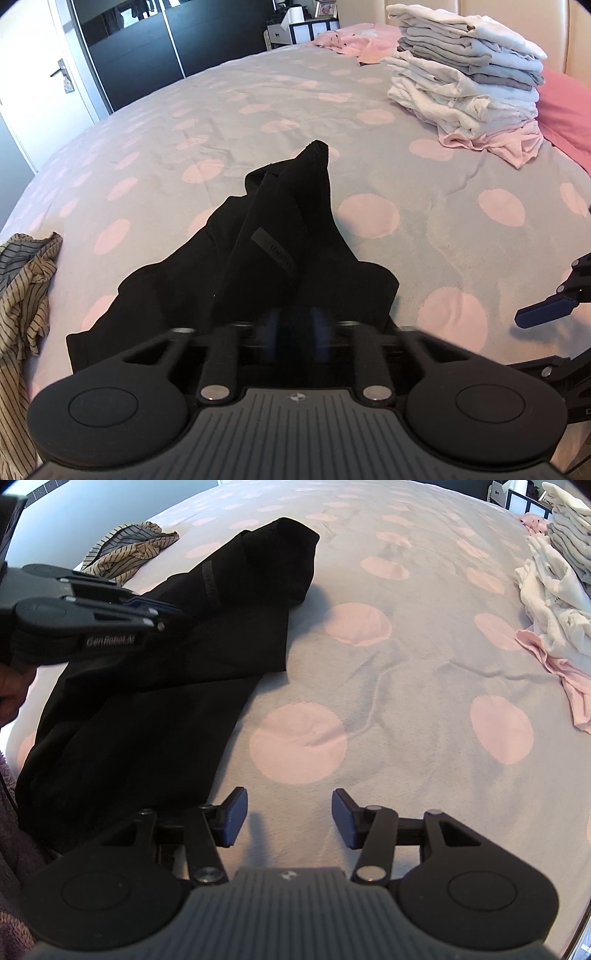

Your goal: Fold clothes

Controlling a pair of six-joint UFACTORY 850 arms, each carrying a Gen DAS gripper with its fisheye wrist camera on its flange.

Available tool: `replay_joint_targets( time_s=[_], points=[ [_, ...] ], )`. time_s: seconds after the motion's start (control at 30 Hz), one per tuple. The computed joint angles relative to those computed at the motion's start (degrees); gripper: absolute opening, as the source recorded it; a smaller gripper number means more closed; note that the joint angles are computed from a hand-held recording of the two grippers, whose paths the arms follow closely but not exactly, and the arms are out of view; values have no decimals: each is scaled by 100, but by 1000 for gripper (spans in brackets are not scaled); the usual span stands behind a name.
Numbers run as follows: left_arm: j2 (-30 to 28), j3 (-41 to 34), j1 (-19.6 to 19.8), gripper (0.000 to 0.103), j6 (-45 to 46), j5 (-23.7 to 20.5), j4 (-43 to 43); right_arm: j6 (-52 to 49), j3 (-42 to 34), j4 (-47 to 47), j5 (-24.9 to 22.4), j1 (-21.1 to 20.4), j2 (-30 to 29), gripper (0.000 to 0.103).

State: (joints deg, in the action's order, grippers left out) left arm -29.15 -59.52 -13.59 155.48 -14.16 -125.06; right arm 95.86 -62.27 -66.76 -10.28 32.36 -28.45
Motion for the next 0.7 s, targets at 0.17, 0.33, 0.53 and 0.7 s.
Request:
replay_joint_targets(
  time_s=[0.17,0.33,0.53,0.7],
  points=[
    [-89,-22,7,44,43,-108,-48,-302,-75,249,45,21,-63,55],
    [-227,-95,-177,44,652,3,-401,-628,-154,566,29,4,-138,55],
    [-468,-213,-306,43,1435,301,-1030,-1096,-258,1117,-62,-54,-246,55],
    [-443,-207,-240,15,1044,189,-628,-1296,-319,1238,-36,-70,-294,56]
  ],
)
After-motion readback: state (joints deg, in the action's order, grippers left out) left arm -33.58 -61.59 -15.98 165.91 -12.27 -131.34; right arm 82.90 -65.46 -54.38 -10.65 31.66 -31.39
